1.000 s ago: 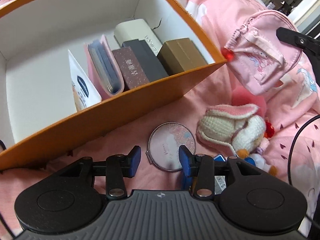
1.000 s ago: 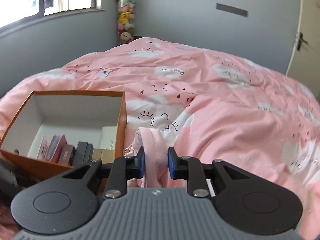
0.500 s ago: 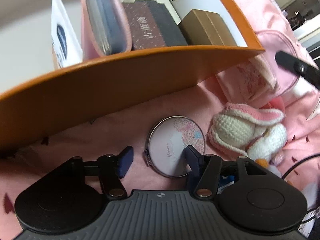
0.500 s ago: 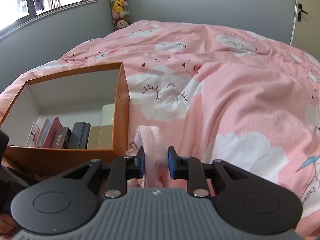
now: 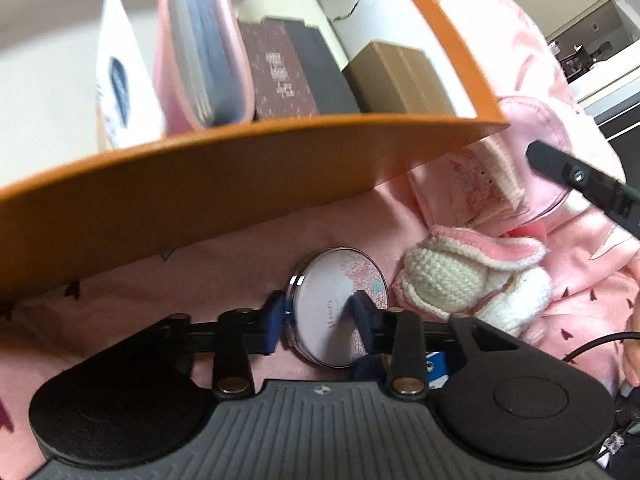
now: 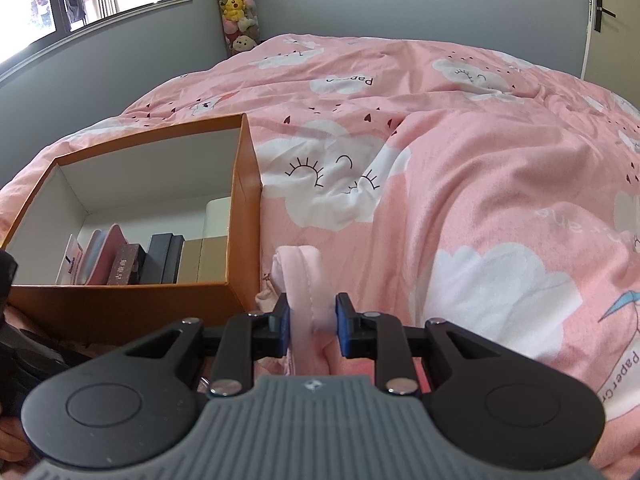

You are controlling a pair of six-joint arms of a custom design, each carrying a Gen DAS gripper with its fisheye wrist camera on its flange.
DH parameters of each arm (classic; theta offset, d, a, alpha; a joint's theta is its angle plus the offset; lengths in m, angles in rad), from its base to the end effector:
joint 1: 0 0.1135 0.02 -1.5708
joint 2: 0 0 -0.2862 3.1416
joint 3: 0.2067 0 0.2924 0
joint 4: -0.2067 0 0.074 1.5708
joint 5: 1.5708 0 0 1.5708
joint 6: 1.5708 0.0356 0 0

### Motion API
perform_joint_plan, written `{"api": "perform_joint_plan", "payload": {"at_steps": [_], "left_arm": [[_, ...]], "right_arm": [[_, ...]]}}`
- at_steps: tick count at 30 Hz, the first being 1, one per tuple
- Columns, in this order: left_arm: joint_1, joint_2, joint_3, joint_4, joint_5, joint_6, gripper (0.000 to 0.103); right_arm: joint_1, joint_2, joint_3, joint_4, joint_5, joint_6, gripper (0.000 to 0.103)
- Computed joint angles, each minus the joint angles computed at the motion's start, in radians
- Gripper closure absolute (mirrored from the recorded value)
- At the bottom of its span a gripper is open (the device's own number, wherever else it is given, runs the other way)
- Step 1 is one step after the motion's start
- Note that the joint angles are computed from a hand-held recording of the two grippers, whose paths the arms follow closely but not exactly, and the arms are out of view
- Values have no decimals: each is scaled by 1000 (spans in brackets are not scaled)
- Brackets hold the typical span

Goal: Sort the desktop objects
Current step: 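Grasp the round compact mirror with the left gripper while the right gripper holds the pouch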

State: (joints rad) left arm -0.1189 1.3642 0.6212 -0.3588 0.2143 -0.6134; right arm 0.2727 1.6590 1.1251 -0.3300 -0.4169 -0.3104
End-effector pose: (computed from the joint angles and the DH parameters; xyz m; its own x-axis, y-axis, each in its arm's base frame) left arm 0.2591 -0.0386 0.1472 -0.8459 -0.4654 -0.2604 -0.3370 0.8449 -0.4153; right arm 0.3730 0.1193 0.2236 -0.5447 -0.4423 -0.7125 -0.6993 0.7085 0.0948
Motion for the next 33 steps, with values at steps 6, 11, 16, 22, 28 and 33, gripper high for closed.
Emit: {"api": "perform_joint_plan", "payload": {"at_steps": [6,11,16,22,28,33], "left_arm": [[-27,-99,-21,14,2,40,74],[-50,-45,18,16,1,57,74],[-52,-25,6,17,18,45,82],[-90,-154,-17,-20,-64,47,88],[-93,-267,-32,-54,-101,21,88],[-80,-422,-42,-129,-112,8,88]], "right_arm": [[-7,-14,-11,-1,5,4,78],[-4,-23,-21,0,6,2,78],[-2,-27,-29,3,13,3,78],[-8,-69,-54,36,17,28,79],[-5,-148,-84,68,5,38,79],[3,-222,-102,87,-6,57,79]]}}
